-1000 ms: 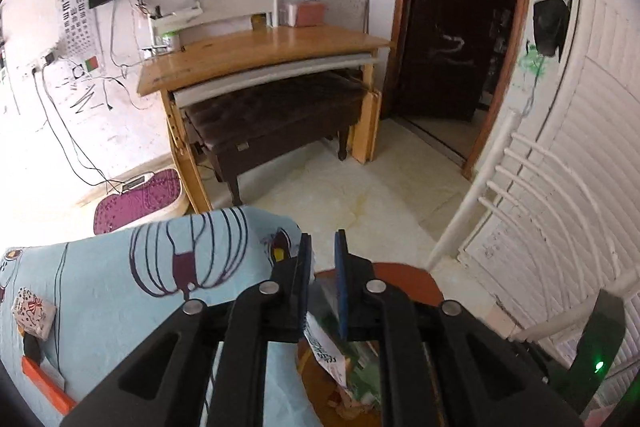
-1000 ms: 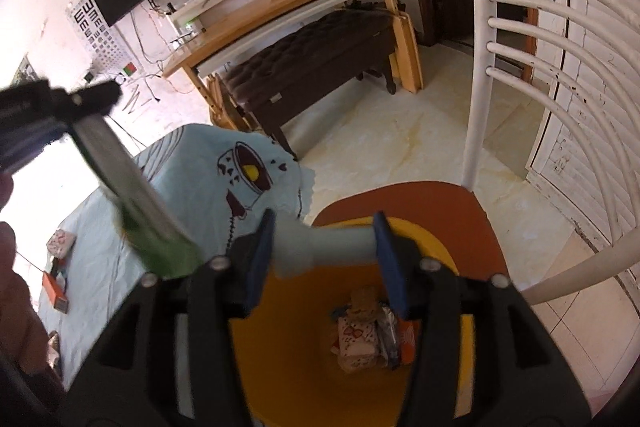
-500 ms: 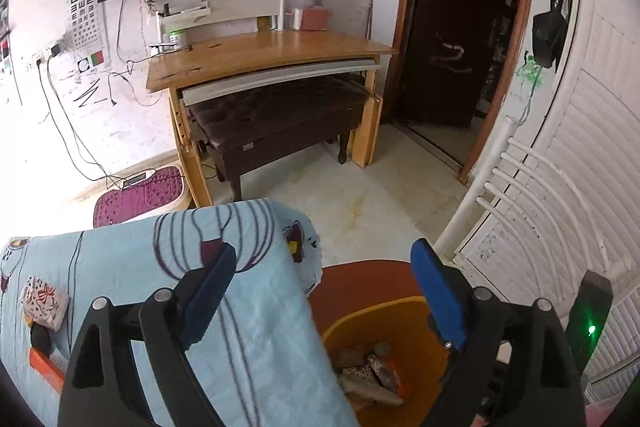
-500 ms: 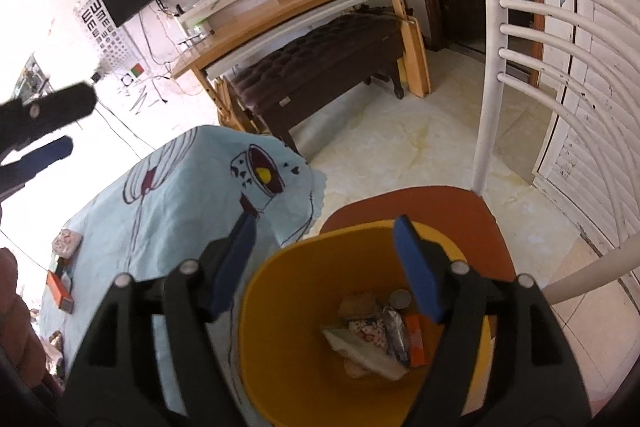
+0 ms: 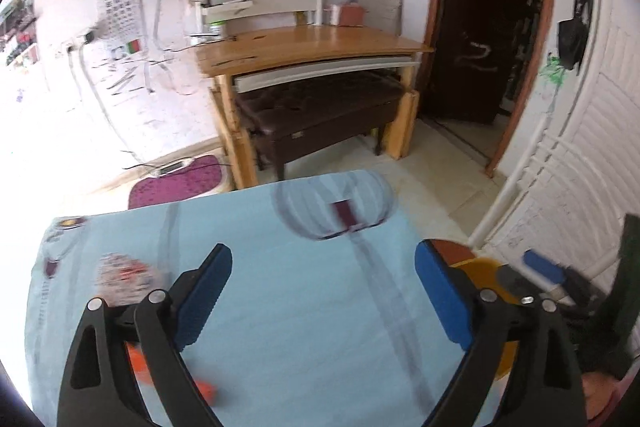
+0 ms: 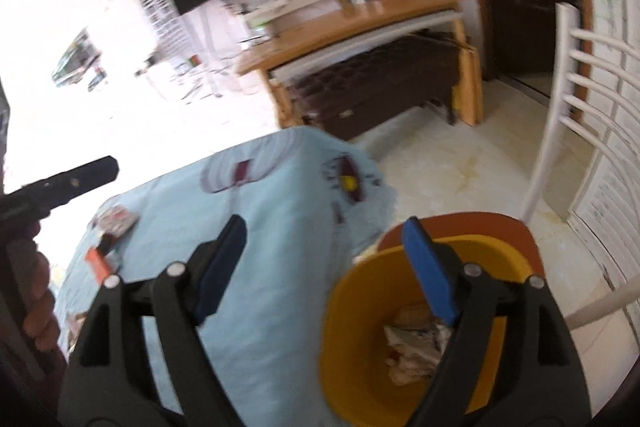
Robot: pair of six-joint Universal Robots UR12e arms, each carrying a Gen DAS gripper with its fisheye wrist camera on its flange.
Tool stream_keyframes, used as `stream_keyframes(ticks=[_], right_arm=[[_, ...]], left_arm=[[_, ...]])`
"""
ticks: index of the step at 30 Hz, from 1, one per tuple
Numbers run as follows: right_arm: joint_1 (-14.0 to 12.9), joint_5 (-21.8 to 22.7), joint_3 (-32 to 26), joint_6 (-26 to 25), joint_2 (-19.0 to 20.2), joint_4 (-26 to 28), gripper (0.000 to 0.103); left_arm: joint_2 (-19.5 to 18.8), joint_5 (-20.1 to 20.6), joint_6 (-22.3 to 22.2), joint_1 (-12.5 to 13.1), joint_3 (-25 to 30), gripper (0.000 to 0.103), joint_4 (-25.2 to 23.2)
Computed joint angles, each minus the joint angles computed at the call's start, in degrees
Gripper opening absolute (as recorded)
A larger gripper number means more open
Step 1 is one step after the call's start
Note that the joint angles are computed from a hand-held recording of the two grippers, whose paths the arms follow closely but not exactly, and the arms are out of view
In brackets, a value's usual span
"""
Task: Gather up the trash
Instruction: 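Move both open tools back over the table toward the orange box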
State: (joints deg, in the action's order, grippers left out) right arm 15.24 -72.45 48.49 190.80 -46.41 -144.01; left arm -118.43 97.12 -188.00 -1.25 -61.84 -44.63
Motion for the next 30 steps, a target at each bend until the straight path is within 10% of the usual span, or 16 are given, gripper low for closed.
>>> stream_keyframes(ticks=[16, 30], right_arm=[[5.4, 3.5, -9.3, -8.4, 4.2, 9.8, 0.078], [11.0, 6.2, -33.7, -23.6, 16.0, 30.9, 0.085]], left_arm=[[6.8, 3.1, -2.5, 8.4, -10.6, 0.089, 3.6], [12.3, -8.2, -5.2, 15.2, -20.1, 0.091, 5.6]])
